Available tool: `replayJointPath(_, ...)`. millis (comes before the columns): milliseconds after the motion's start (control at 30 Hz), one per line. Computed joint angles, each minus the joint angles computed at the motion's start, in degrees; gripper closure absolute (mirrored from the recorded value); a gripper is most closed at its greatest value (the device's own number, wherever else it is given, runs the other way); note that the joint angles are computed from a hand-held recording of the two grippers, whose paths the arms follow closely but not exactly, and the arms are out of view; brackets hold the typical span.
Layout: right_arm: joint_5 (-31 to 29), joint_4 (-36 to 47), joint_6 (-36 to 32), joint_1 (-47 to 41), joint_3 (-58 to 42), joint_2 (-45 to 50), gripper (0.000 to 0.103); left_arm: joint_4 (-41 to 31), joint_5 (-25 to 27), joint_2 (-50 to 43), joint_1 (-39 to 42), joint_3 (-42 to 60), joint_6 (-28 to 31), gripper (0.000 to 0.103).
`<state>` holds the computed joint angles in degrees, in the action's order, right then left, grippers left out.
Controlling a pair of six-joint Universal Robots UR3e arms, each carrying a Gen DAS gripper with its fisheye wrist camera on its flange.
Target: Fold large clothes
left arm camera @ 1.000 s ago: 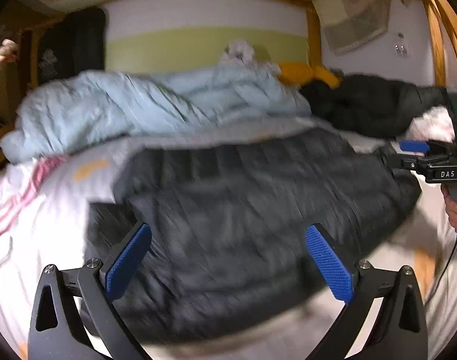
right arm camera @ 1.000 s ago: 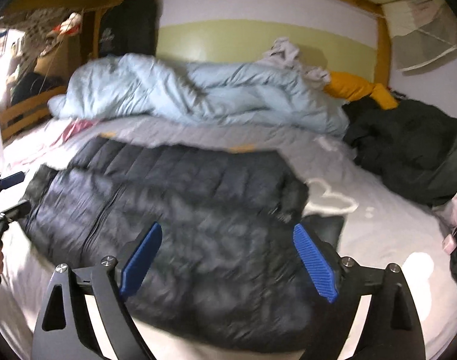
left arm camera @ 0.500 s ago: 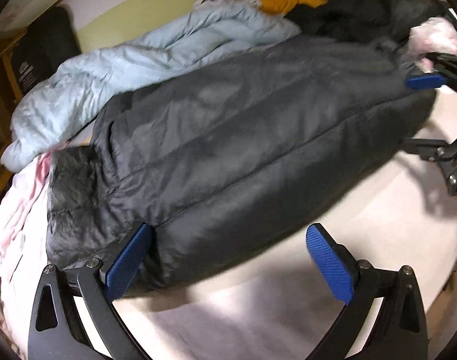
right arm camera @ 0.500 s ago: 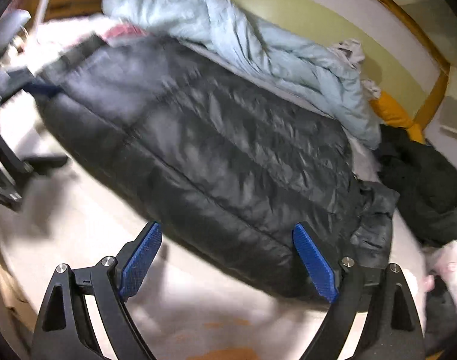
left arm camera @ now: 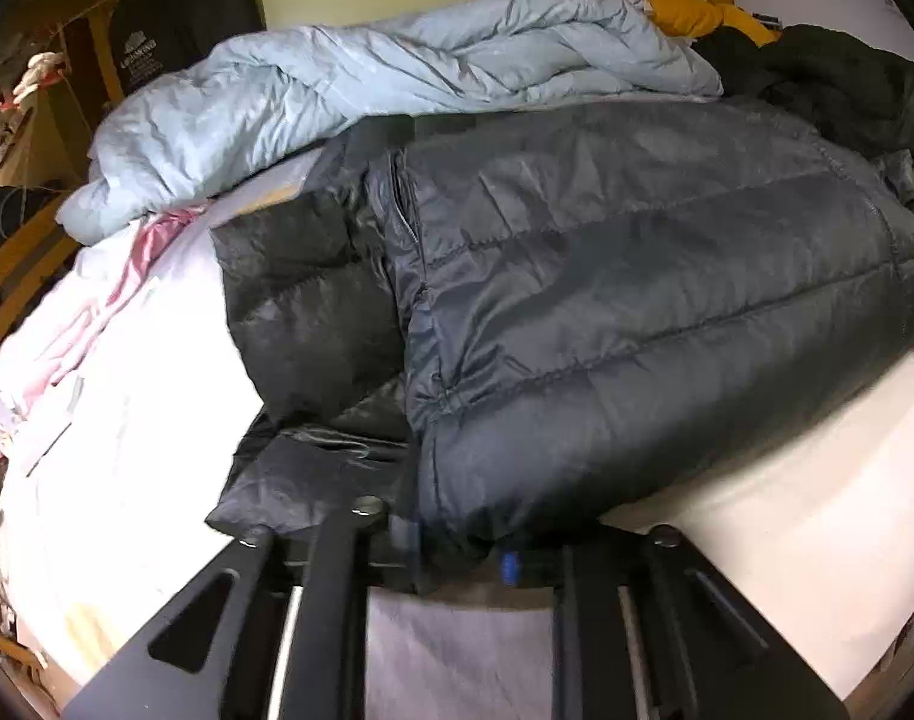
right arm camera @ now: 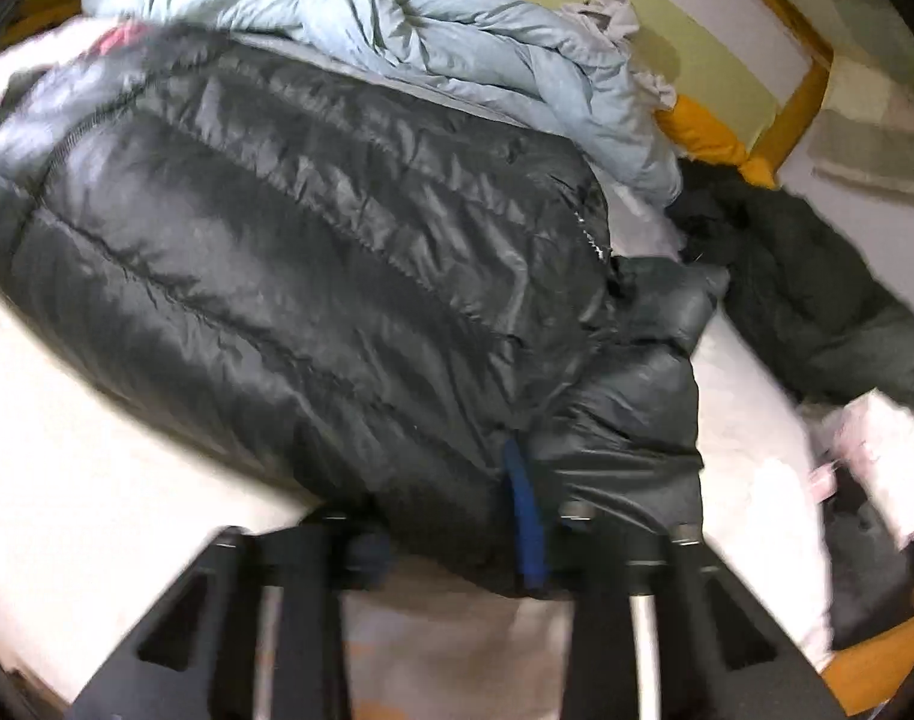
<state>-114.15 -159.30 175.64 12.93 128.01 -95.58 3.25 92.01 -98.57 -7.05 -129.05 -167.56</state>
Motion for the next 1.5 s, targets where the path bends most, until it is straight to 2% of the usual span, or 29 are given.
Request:
replayJointPath(33,3.4,1.9,0.1,-2.0,1.2,-3.5,0.084,-2.0,-0.7,2.4,0.6,-0.9,-0.4,0.088)
replayJointPath(100,6.6,5.4,0.1,-3.4,3.2,-9.6,0.085,-6.7,-5.0,9.3,3.6,-4.5,-0.7,0.088)
replayJointPath(267,12.5,17.3,-1.8,-3.9,8.7,-25.4,0.084,-18.9,-11.0,28.6,9.9,-15.1,5.4,0.087)
replayJointPath(400,12.2,27.7,-2.1,-1.0,7.5,-31.9,0.082,-38.1,-16.2,45.1,16.3,-15.8,10.6,0.083)
replayJointPath(467,13.3,32.8,-3.7,-1.7,3.8,-32.9,0.079,-46.6,-20.0,49.5,20.3,-12.8,12.3,0.081)
replayJointPath(533,15.8,37.5,-5.6,-4.2,0.0,-34.0,0.078,-55.2,-25.5,52.1,25.1,-8.3,15.4,0.079)
replayJointPath(600,20.4,43.0,-8.7,-8.8,-5.0,-35.5,0.074,-59.5,-28.7,53.2,27.8,-4.9,19.4,0.078)
replayJointPath(667,26.9,48.2,-13.7,-15.8,-9.8,-37.3,0.074,-56.8,-28.5,48.8,27.3,-1.5,19.3,0.075)
replayJointPath(733,33.1,51.3,-18.1,-22.9,-14.8,-36.4,0.074,-53.7,-27.8,39.6,24.8,4.4,16.9,0.075)
replayJointPath(767,34.5,51.0,-18.9,-24.3,-16.2,-35.0,0.074,-51.7,-27.4,34.3,23.4,7.8,14.9,0.075)
replayJointPath(867,34.4,43.7,-17.2,-24.8,-21.0,-24.5,0.072,-45.7,-24.5,21.4,18.4,17.1,9.6,0.075)
replayJointPath(1000,30.2,32.3,-11.3,-21.6,-29.5,-6.8,0.072,-40.0,-19.8,6.4,12.8,30.2,3.0,0.075)
replayJointPath(1233,27.5,21.2,-7.1,-19.9,-43.8,15.1,0.072,-42.1,-13.6,-18.3,7.6,57.4,-2.0,0.069)
replayJointPath(1300,27.7,12.2,-6.6,-20.5,-42.4,18.1,0.072,-40.0,-14.4,-22.2,7.7,59.9,-3.0,0.069)
replayJointPath(1333,26.7,2.4,-4.9,-20.5,-38.1,18.0,0.072,-37.2,-15.6,-23.3,8.0,59.4,-3.3,0.068)
replayJointPath(1367,26.1,-4.9,-3.9,-20.7,-34.3,17.3,0.062,-33.8,-16.3,-24.3,8.2,58.4,-3.4,0.066)
replayJointPath(1400,25.3,-10.7,-3.0,-20.9,-31.1,16.4,0.042,-32.8,-15.5,-25.7,7.7,59.3,-2.8,0.064)
replayJointPath(1433,25.4,-15.5,-1.9,-21.3,-27.7,14.8,0.034,-33.8,-14.2,-27.1,7.0,61.2,-1.3,0.064)
replayJointPath(1467,28.0,-19.1,-0.8,-22.7,-23.8,12.0,0.029,-33.5,-13.1,-27.6,6.5,61.6,0.3,0.064)
replayJointPath(1500,31.5,-20.7,0.0,-24.4,-20.9,9.4,0.029,-31.4,-12.4,-27.6,6.2,60.6,0.9,0.062)
